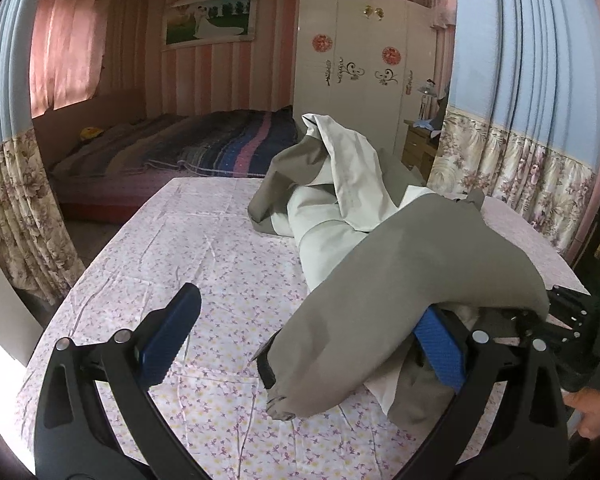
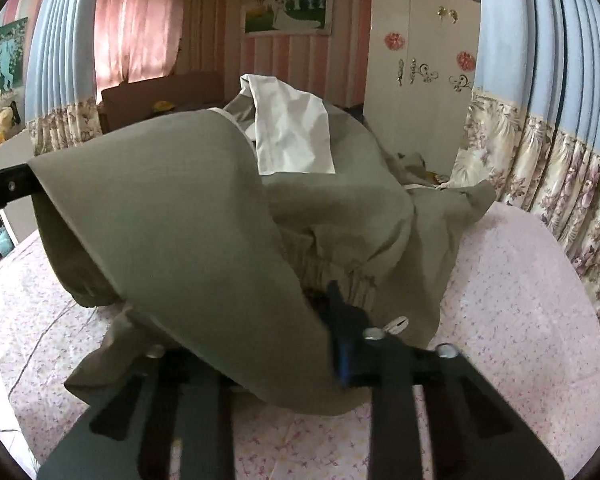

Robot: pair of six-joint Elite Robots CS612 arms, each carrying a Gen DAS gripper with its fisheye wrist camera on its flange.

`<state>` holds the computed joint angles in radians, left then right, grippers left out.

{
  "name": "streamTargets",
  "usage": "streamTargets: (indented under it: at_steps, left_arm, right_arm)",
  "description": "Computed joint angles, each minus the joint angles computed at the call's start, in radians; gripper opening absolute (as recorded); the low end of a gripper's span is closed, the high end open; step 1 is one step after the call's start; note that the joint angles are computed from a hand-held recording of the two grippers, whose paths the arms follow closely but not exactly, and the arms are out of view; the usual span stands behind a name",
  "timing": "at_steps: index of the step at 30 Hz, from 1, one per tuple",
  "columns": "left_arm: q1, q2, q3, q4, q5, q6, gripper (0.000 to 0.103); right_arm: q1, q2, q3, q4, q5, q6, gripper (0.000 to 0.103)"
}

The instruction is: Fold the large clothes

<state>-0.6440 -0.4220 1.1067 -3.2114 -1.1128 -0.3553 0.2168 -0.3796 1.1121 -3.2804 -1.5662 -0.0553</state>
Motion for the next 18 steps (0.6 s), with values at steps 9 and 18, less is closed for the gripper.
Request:
streamTargets:
  at_steps: [9,18]
  left_arm:
    - [-0.012,0.010,-0.022,0.030,-0.022,0.059,0.100]
    - [-0.010,0.011,-0.031,0.048,0.022,0.001,0.100]
  right_arm:
    - [-0.021,-0.025,0.048,-0.124,-0.109,0.067,0.009]
    - [-0.101,-0.061,0.098,-0.173,-0.285,0.146,0.008]
